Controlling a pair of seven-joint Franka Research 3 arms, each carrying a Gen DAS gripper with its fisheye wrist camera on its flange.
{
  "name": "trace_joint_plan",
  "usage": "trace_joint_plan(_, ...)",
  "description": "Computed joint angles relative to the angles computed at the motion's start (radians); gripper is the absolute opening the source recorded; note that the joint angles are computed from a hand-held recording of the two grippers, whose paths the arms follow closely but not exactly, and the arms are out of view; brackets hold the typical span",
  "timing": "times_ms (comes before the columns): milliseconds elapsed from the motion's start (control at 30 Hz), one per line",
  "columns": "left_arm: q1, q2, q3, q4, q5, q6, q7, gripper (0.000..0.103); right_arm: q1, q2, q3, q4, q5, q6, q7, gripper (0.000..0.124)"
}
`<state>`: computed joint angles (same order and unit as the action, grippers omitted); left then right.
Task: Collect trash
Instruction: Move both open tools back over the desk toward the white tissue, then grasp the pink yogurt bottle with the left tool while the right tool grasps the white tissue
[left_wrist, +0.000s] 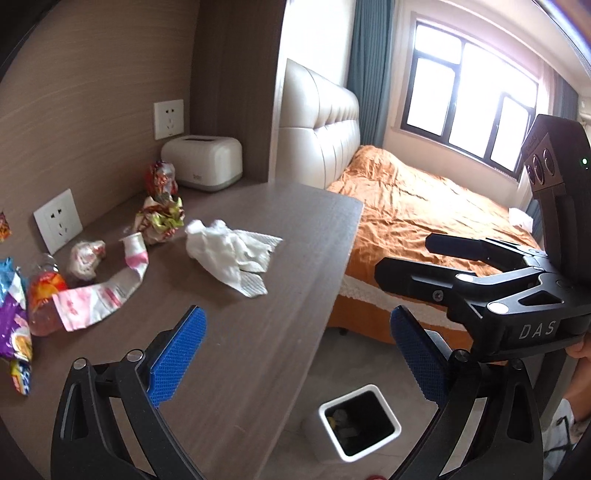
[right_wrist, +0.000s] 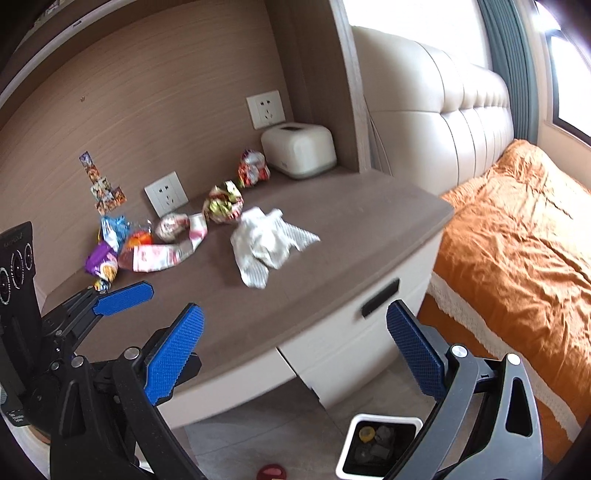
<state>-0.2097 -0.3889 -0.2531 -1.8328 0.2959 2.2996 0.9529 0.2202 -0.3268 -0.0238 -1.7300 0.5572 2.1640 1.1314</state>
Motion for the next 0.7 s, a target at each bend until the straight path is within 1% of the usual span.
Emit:
trace_joint_plan(133,0.018,-0.004,0.04,-0.002,-0.008,0.017,0.042,0.098,0.012,0.058,0.028,0.061,-0.021,0.028,0.015,0.099)
trace_joint_plan(367,0.051,0.011,0.084,-0.001,-0.044,0.03,0.112,0.098,0.035,0.145,0.062,0.134,-0.06,0.061,0.053,0.099)
trace_joint_plan(633,0.095,0.05,0.11,0.0,-0.059,0.049,0.162,0.098,0.054,0.247,0.085,0.207,-0.108,0.085,0.085,0.099)
trace_joint_plan(700,0.111,0.064,0.109,0.003,-0.046,0.04,0.169,0.098,0.058,0.275,0.091,0.229,-0.124,0.089,0.094,0.099)
